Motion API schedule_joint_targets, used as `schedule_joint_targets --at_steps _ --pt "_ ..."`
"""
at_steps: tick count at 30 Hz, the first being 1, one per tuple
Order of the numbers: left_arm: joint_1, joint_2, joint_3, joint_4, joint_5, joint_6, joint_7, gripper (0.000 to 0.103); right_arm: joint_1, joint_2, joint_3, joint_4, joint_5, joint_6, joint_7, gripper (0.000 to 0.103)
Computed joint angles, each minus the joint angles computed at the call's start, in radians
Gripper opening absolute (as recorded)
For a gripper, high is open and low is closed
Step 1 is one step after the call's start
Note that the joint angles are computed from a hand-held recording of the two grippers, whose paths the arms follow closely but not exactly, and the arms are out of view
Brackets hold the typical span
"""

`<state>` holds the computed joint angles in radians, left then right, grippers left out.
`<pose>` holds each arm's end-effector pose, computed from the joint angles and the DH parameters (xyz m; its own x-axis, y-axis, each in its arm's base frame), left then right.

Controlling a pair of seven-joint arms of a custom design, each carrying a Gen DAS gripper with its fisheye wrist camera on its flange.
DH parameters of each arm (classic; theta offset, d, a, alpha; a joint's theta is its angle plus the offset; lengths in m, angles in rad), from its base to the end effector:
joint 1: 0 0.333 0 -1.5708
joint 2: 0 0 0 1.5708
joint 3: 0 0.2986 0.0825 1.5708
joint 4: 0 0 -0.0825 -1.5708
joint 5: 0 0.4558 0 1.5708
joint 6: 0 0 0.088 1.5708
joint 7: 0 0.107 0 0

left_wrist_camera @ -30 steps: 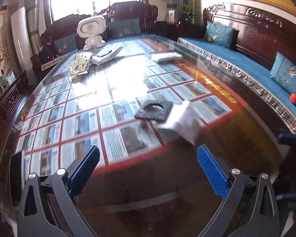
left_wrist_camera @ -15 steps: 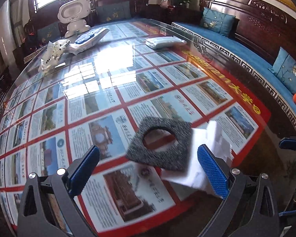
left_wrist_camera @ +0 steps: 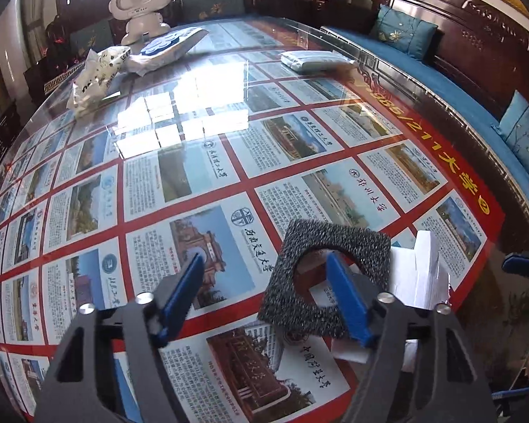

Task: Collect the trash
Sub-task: 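Grasp the second black foam square with the left tool while the right tool grasps the white paper box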

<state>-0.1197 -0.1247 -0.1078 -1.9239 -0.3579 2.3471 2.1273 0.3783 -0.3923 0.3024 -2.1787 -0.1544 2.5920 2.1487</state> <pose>0.6204 -0.1516 0.5716 -0.5765 -0.8167 0.0253 -0.6731 0.4571 -0.5814 0.4280 0.3741 0.6014 0.2852 -0.9462 -0.1530 -0.6950 -0.0942 -0.7128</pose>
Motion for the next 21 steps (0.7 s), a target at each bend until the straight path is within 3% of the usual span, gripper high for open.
schedule_joint_targets --at_steps 2,4,5,6,9,21 --pt "-0.002 0.002 0.003 0.002 -0.019 -0.001 0.016 0.055 0.000 0.007 0.000 0.008 -0.003 -0.002 -0.005 0.094" --pt "-0.003 0.000 0.010 0.006 -0.065 -0.022 0.047 0.038 -0.002 0.020 0.000 0.022 -0.011 -0.009 -0.009 0.094" --pt "-0.002 0.001 0.014 0.011 -0.086 -0.038 0.059 0.025 -0.002 0.027 -0.001 0.029 -0.012 -0.012 -0.011 0.094" --pt "0.000 0.000 0.015 0.011 -0.096 -0.044 0.064 0.019 -0.001 0.031 -0.003 0.030 -0.013 -0.011 -0.011 0.094" --pt "0.005 -0.012 0.015 -0.004 -0.105 -0.037 0.071 0.015 0.002 0.047 -0.009 0.042 -0.008 -0.011 -0.009 0.094" --pt "0.005 -0.062 0.041 -0.026 -0.168 -0.052 0.123 0.015 0.029 0.190 -0.044 0.177 -0.019 -0.093 -0.038 0.095"
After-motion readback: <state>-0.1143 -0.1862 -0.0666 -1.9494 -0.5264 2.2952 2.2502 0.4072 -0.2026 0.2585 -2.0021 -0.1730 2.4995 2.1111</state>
